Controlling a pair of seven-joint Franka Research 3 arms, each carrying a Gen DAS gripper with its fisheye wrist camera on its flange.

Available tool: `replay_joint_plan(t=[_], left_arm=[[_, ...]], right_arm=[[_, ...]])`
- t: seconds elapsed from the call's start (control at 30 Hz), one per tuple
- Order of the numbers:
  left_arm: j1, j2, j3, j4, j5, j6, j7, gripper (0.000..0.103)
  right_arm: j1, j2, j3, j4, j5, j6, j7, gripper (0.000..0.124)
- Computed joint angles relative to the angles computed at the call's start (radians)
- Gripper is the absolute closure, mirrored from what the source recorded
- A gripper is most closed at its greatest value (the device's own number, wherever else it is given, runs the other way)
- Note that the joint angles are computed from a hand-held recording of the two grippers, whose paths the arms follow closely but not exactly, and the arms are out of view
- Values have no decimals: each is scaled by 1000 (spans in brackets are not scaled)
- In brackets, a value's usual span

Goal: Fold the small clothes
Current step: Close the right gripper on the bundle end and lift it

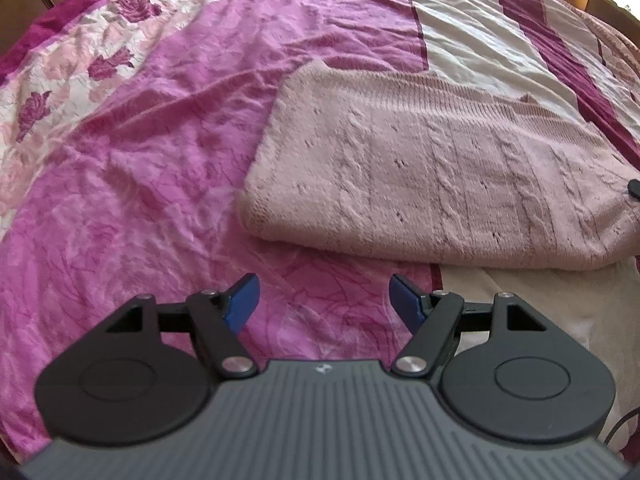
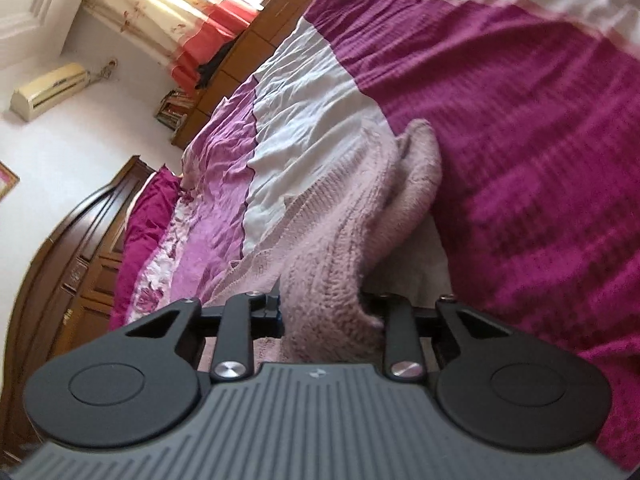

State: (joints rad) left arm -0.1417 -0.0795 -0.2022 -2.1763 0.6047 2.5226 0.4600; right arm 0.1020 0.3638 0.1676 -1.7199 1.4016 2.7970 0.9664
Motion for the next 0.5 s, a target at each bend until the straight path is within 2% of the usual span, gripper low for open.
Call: replay_joint_plan(t=[0.2,0.5], left_arm=[[11,-17,7,-5,0,4,12,30],[23,-23,10,10,23,-1,78,30]], right_arm=[[9,-12,-1,-1,-16,8,15,94],[24,-4,-2,30,-124,24,112,94]])
